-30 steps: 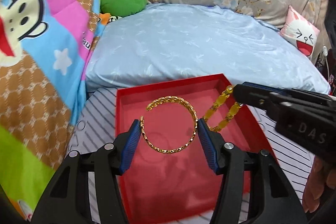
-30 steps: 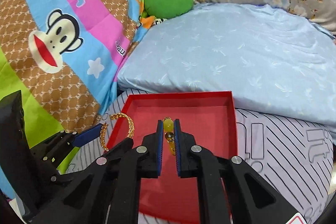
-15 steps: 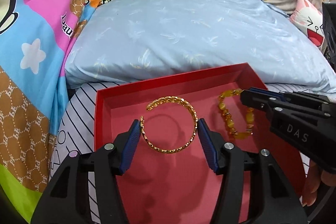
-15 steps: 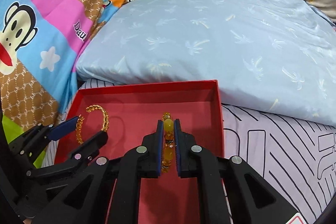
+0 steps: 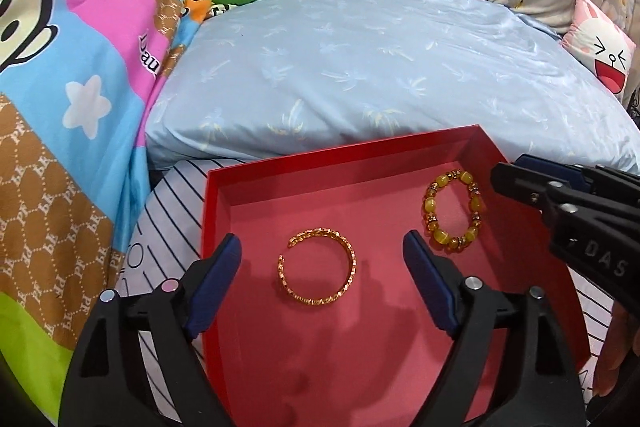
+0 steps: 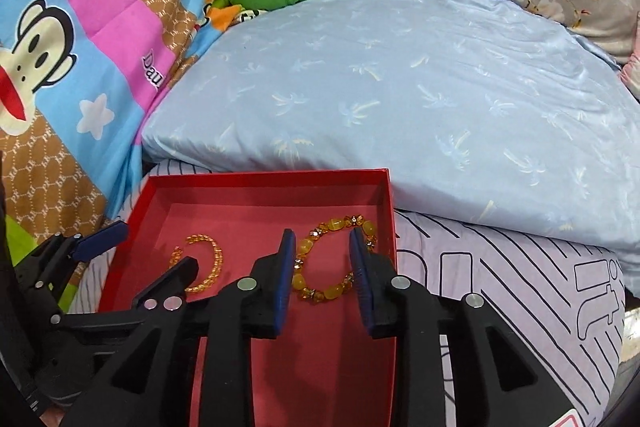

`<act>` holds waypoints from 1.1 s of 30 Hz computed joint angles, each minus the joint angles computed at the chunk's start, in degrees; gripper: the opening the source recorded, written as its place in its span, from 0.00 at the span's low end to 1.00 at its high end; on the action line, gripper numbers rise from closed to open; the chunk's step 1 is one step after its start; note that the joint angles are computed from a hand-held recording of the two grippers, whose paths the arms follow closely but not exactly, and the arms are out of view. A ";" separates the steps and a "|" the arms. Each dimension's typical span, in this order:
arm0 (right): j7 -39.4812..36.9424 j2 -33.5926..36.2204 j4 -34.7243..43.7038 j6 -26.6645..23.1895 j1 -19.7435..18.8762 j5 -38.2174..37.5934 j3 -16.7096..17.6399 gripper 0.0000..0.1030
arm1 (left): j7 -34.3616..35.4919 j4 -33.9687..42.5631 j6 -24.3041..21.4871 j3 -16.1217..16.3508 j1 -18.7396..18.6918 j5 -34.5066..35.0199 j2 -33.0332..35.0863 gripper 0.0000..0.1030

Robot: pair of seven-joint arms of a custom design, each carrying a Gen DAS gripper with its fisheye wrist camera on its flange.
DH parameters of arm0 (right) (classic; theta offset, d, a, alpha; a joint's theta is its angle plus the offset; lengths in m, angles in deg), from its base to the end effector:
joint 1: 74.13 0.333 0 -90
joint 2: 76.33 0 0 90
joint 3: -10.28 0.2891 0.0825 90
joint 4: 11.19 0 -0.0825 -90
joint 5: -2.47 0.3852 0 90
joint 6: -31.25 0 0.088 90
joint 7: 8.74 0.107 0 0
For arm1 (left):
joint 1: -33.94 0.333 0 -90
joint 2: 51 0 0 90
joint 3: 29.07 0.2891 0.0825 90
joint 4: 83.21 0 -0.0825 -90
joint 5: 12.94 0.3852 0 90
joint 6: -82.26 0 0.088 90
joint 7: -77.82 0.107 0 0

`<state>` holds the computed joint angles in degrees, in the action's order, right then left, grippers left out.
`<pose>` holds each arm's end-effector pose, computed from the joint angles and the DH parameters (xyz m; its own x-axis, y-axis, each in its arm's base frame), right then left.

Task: Organize jewelry
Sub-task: 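Withdraw both tools from the box back toward the bracelet pile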

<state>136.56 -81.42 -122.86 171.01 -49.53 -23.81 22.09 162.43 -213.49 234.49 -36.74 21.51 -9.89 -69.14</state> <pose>0.4667 0.3476 0.5551 -0.0126 -0.9913 -0.1307 -0.7742 0.0924 -0.6261 0.4796 -0.1826 0.5378 -0.2880 -0.9571 -0.0303 -0.7267 0.2391 -0.6440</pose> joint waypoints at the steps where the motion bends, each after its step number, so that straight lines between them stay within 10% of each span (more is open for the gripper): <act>1: 0.47 -0.50 -0.23 -0.18 0.09 -0.49 0.19 0.30 | -0.18 -0.28 0.00 -0.07 0.08 0.09 -0.49 0.77; 19: 8.50 -18.58 -11.82 -9.06 1.30 -3.43 11.05 0.37 | -0.55 -16.29 -3.35 1.96 -3.38 0.39 -25.50 0.78; 33: 14.93 -32.52 -22.77 -16.48 6.28 7.20 19.31 0.37 | -4.71 -33.48 -18.60 2.26 -7.37 0.30 -52.15 0.78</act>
<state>151.49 -113.94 -145.62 154.54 -43.25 -16.61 41.40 157.71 -246.98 215.90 -34.49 14.13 -9.58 -121.29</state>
